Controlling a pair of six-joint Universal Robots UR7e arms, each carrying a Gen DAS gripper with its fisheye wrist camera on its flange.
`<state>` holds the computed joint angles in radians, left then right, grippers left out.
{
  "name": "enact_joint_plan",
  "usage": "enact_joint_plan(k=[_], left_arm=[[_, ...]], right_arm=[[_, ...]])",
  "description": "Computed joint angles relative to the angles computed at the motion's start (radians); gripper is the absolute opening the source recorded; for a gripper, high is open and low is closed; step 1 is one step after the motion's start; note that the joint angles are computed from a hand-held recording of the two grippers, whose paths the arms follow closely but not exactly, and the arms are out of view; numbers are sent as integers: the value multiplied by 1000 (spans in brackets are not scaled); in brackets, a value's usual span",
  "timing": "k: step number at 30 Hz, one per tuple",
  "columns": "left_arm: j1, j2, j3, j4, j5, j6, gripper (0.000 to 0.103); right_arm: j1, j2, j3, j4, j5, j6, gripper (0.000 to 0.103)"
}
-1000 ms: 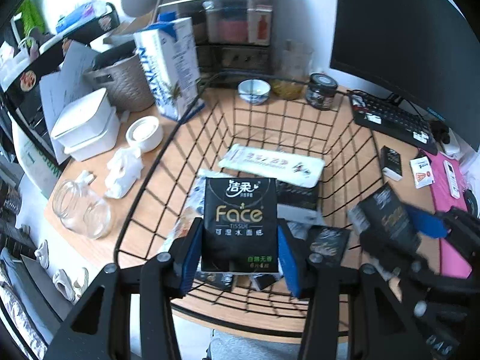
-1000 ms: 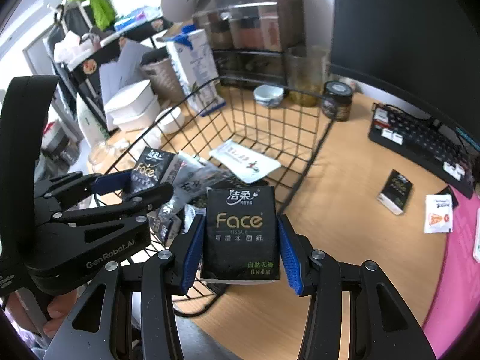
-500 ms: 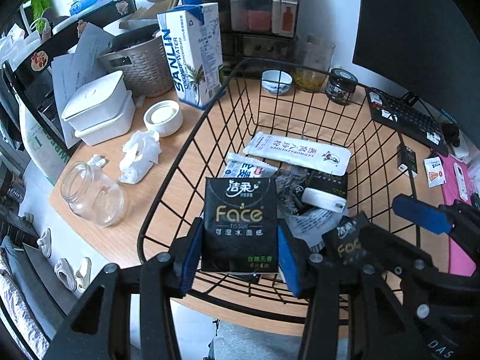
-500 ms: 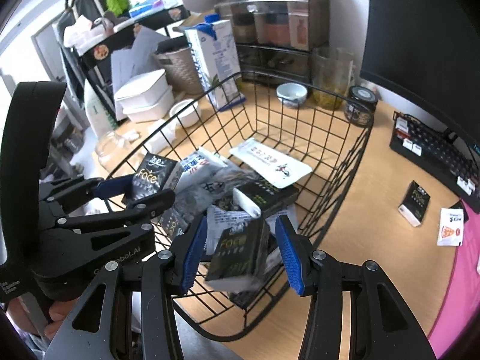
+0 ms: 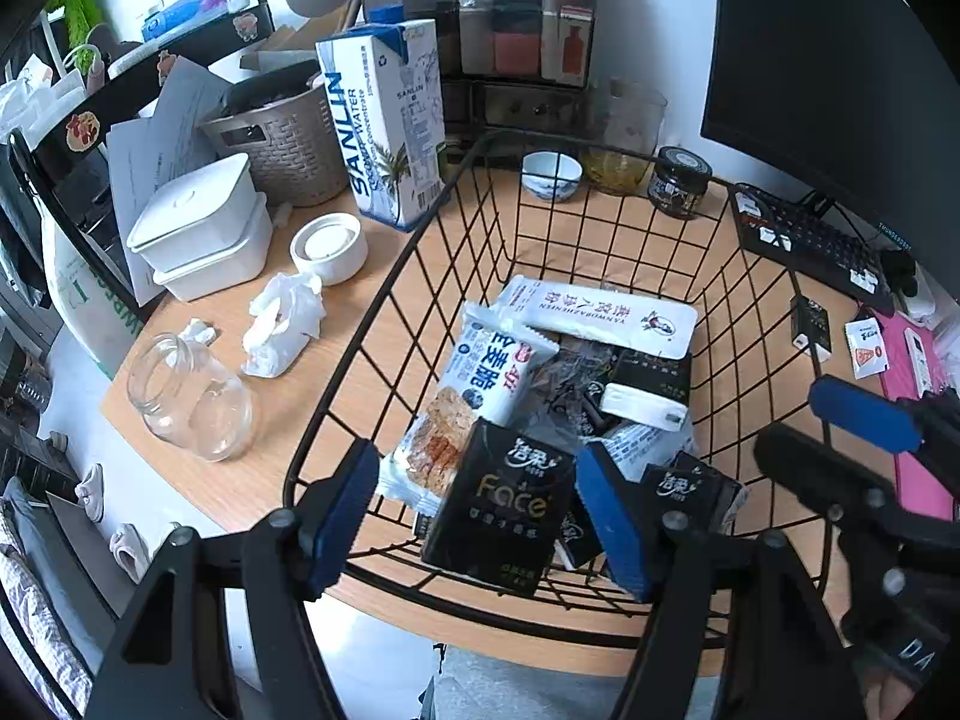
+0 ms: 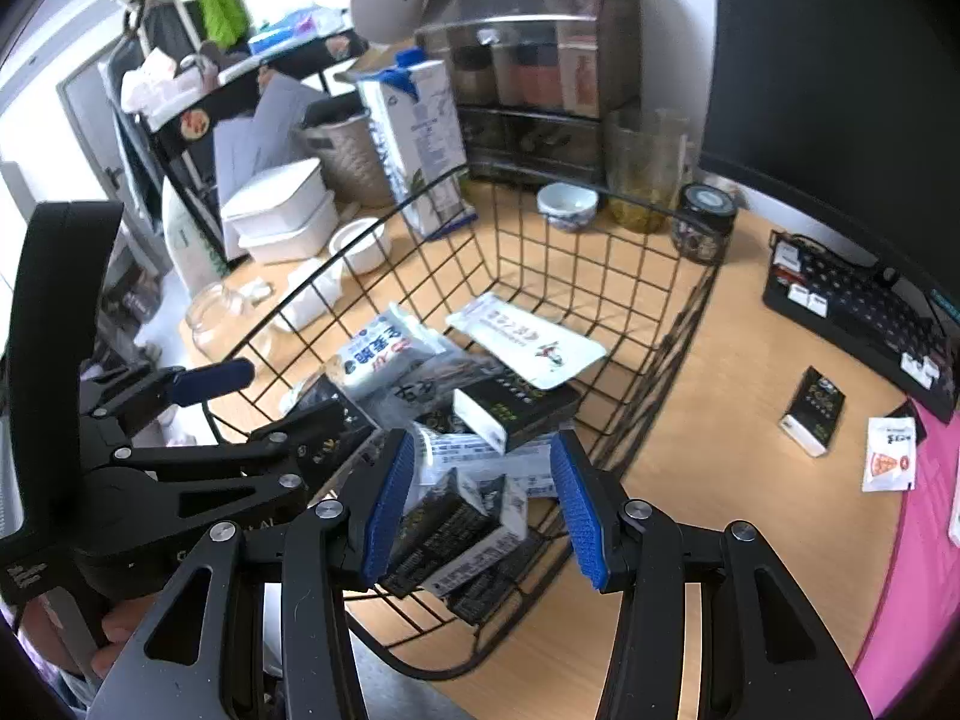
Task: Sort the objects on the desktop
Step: 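Carry both Face packs over the wire basket and open both grippers, then move both grippers back toward the remaining Face packs and sachet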
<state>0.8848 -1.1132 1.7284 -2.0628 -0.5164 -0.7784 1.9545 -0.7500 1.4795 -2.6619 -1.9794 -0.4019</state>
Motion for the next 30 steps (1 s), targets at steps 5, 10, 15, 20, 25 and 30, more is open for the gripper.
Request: enact_joint_plan(k=[5,10,15,20,25,30], left_arm=[[-14,19,-5,-53,-6,43,73],[-33,92,-62,-73,-23,98,73],[-53,214,-169,-137,-53,212,73],[-64,376,-316,-179,-75,357,77],[-24,548,-533,-105,-134,404,78],[18,678,-724,10,-148,382,78]], right_arm=[[-11,-32,29,-39,-20,-10,48],[-47,-81,51,-58,-31,-15,48],[-107,-131,55,-88,-76,-8,48],[-200,-164,12,-72,-130,12,49],[-288,-140,-66,-53,-161,21,52],[-350,-93,-181,58,-142,28,52]])
